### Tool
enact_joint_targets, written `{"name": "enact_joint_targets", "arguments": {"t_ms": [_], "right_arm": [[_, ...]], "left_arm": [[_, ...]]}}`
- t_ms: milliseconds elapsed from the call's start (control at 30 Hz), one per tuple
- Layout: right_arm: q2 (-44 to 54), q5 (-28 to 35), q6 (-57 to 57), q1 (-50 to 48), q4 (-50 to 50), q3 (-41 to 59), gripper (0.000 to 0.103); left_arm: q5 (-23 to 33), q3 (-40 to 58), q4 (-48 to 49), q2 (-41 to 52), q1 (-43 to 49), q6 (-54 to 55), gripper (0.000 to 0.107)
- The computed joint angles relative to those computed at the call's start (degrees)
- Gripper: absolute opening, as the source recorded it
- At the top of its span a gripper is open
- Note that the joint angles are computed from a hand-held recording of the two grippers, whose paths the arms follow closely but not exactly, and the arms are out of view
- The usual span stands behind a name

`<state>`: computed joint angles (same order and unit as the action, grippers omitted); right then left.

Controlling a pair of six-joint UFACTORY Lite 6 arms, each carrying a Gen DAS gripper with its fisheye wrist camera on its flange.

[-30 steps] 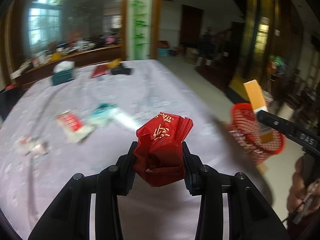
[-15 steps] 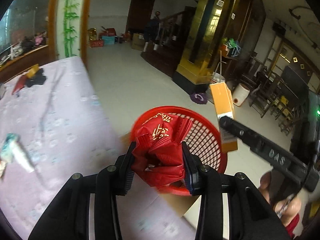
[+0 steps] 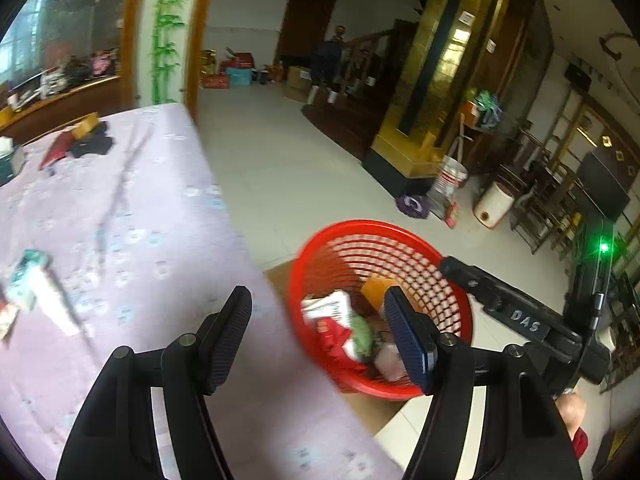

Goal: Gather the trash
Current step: 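Carry the red wrapper and orange box over the red wastebasket and open both tools, then grasp the white plastic bag on the tablecloth with the left tool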

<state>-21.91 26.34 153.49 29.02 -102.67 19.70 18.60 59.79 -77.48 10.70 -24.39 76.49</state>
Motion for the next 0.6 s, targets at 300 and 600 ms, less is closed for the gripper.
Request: {"name": "enact_joint_targets", "arguments": {"t_ms": [300, 600], "right_arm": [[2.9, 6.2, -5.9, 11.7, 8.2, 5.5, 0.072], [20.7, 6.6, -10.9, 20.5, 10.9, 23.7, 0.072]], "left_arm": [[3.6, -9.7, 0.1, -10.4, 12.9, 5.6, 0.067], [10.9, -13.3, 1.7, -14.3, 30.6, 11.6, 0.068]]}}
